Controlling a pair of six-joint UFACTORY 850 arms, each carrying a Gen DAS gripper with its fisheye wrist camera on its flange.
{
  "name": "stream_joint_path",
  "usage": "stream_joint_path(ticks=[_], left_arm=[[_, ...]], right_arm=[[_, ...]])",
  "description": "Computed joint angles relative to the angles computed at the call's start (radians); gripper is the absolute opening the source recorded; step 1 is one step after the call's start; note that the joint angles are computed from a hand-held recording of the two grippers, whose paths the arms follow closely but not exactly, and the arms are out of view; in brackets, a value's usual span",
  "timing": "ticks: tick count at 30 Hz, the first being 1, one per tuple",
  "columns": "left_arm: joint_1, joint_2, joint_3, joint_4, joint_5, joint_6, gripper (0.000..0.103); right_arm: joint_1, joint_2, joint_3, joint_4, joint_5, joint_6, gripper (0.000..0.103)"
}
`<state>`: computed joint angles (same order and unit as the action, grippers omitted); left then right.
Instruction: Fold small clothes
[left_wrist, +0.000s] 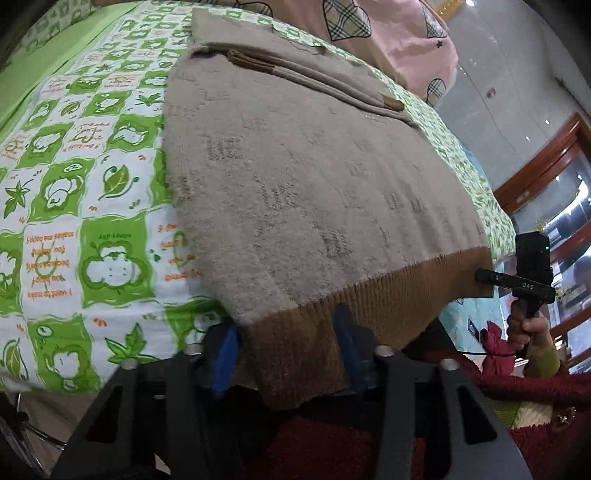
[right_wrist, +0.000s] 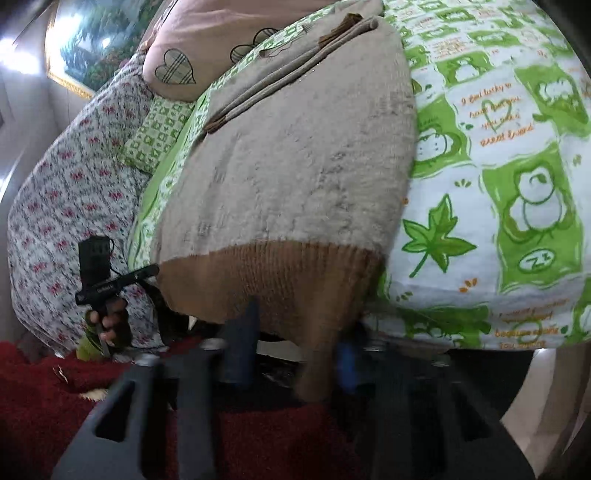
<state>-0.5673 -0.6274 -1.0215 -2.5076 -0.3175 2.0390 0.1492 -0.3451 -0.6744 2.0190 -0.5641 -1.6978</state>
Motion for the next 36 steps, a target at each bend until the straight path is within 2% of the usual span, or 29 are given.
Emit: stream_joint_path(ticks=[1,2,3,8,11,15,19,21,26,32,36], left_arm=[[0.004,0.002,0.003,-0.002,0.001,0.000,0.016],[0.012,0.004,0.008,0.038,-0.015,-0.041,0.009],[0.017,0.007,0.016,0.045,-0.035,-0.055,0.008],[0.025,0.065,0.102,-0.111,-0.156,0.062,0.006],[0.043,0.102,0.148,-0.181,-0.249,0.099,0.006],[0.065,0.132,0.164,-0.280,-0.333,0.160,0.006],[0.089,0.120,0.096,-0.332,-0.363,0.187,0.006],[0.106,0.107,0.043,-0.328,-0.353,0.184,0.006],[0.137,0.032,-0.171,-0.305,-0.257,0.183,0.006],[0.178,-0.132,-0.502,-0.207,-0.078,0.132,0.006],[0.199,-0.275,-0.740,-0.048,0.048,-0.021,0.006]], right_arm=[[-0.008,0.006,0.005,-0.014,-0.015,0.011,0.010],[-0.009,0.016,0.009,-0.022,-0.023,0.010,0.009],[-0.009,0.034,0.015,-0.029,-0.037,-0.002,0.009],[-0.027,0.085,0.044,0.048,-0.218,-0.120,0.009],[-0.051,0.072,0.039,0.089,-0.311,-0.151,0.009],[-0.065,0.036,-0.004,0.114,-0.326,-0.157,0.009],[-0.090,-0.007,-0.080,0.149,-0.335,-0.162,0.009],[-0.100,-0.022,-0.127,0.165,-0.330,-0.164,0.009],[-0.120,-0.089,-0.305,0.171,-0.269,-0.164,0.009],[-0.132,-0.242,-0.607,0.101,-0.130,-0.066,0.009],[-0.145,-0.388,-0.839,0.008,-0.046,0.058,0.009]])
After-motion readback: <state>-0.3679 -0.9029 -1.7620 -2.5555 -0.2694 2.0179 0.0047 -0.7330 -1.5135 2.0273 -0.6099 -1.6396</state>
